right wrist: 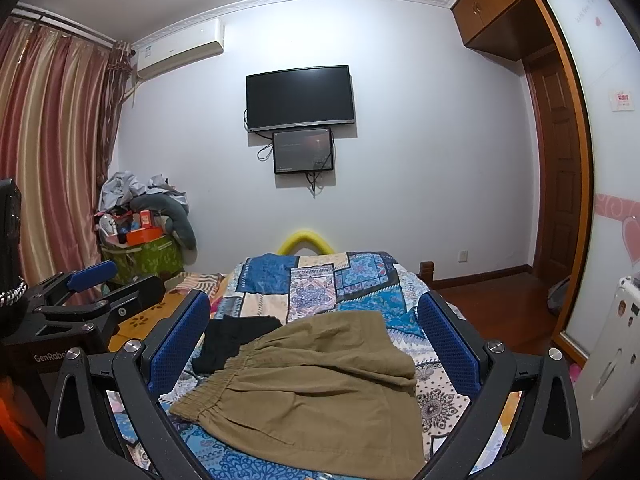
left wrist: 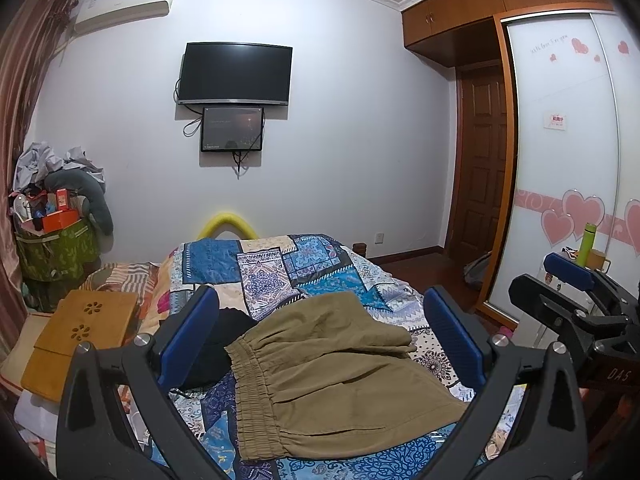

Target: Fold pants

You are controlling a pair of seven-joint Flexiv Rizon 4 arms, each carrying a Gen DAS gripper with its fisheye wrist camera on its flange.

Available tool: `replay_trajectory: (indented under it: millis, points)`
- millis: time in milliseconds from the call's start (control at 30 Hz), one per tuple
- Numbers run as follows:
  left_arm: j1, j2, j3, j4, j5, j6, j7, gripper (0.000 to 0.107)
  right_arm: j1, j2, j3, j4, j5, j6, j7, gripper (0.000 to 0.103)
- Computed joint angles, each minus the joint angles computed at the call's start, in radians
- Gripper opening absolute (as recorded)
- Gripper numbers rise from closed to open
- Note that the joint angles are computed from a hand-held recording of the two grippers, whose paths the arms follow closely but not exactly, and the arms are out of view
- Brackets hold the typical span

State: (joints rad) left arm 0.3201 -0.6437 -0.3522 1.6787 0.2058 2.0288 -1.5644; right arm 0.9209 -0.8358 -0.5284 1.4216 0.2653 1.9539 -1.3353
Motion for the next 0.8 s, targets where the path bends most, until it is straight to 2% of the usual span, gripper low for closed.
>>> replay_trajectory:
  millis: [800]
  points:
    - [-0.010,-0.001,0.010,-0.006,-0.008,0.001,-0.003,0.103,-0.003,0.000,-0.001,0.001,0.001,0.001,-0.003,0.103]
